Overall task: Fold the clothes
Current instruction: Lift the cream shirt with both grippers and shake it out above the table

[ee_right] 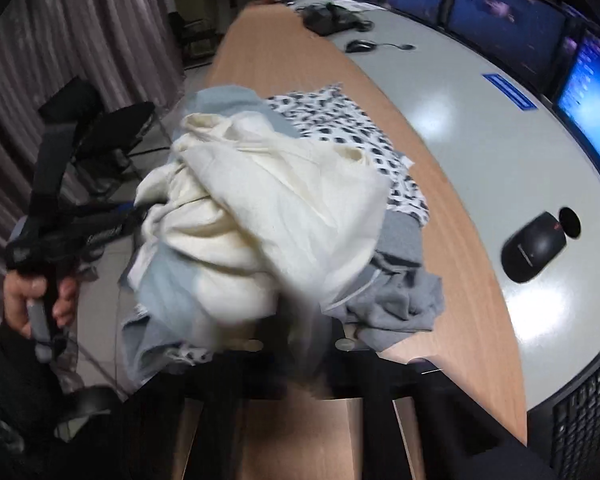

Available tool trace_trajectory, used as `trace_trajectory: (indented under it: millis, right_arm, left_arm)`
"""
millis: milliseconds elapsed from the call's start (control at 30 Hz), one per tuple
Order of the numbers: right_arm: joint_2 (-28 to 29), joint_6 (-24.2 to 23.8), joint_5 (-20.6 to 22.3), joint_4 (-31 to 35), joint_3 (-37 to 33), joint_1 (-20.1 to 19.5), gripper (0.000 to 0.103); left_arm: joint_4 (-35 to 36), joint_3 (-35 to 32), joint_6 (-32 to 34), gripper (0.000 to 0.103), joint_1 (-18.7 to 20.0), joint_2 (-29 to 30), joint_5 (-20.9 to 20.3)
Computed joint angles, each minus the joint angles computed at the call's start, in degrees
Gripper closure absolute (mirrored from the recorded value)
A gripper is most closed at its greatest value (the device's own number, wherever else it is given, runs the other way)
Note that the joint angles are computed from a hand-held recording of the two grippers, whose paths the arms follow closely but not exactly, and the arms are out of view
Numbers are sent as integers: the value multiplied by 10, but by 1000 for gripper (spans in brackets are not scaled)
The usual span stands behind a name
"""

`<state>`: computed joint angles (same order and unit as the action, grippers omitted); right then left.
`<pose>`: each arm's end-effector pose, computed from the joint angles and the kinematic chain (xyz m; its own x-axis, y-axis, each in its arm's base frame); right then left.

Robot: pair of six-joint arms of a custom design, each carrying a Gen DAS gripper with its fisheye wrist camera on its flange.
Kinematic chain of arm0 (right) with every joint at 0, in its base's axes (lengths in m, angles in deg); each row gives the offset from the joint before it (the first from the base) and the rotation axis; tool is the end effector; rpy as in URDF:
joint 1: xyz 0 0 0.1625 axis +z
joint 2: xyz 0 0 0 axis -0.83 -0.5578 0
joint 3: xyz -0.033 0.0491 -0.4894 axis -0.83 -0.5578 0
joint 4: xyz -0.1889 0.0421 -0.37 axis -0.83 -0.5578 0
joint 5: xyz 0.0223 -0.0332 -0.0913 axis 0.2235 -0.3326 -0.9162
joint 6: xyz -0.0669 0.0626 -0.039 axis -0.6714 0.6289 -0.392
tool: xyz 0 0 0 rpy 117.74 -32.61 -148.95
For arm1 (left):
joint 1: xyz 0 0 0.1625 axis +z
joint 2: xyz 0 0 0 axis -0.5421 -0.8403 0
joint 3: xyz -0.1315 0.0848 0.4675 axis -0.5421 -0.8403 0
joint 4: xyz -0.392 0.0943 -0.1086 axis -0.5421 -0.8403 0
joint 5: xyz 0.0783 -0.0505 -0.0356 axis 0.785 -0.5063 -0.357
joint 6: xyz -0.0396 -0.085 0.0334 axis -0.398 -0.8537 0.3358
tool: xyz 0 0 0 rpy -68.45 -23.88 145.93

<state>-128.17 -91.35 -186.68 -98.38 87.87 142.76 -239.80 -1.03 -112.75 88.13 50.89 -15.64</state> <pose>0.0533 -0.8293 0.2767 -0.5059 -0.6952 0.5107 -0.7921 0.6088 0.0442 -0.2460 -0.7296 -0.0248 -0.8661 -0.3067 -0.3947 0.1223 0.6356 -0.7622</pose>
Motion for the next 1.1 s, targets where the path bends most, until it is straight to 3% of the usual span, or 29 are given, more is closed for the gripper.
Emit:
trace_trajectory:
  millis: [200, 267, 400, 467, 700, 767, 867, 1033, 1100]
  right_arm:
    - [-29, -44, 19, -60, 32, 3, 97]
    - [-34, -78, 8, -117, 53, 9, 97]
    - [-46, -181, -2, -297, 106, 23, 97]
    - [-57, -205, -2, -352, 122, 29, 97]
    - [-124, -299, -8, -539, 180, 35, 97]
    - [-149, -325, -13, -593, 202, 32, 98]
    - [-212, -356, -16, -669, 262, 18, 97]
    - [-319, -396, -18, -795, 388, -4, 98]
    - [-356, -423, -20, -876, 441, -4, 98]
  left_arm:
    - [-125, -11, 93, 97, -21, 13, 51]
    - [-168, -22, 139, 97, -33, 20, 77]
    - [-274, -62, 298, 97, -66, 39, 134]
    - [-342, -99, 410, 97, -84, 51, 160]
    - [-403, -127, 601, 97, -162, 37, 144]
    - [-396, -112, 613, 96, -186, 35, 124]
    - [-358, -49, 549, 96, -214, 18, 66]
    - [-391, 11, 558, 96, -254, 16, -2]
    - [-405, 34, 567, 96, -272, 6, -32]
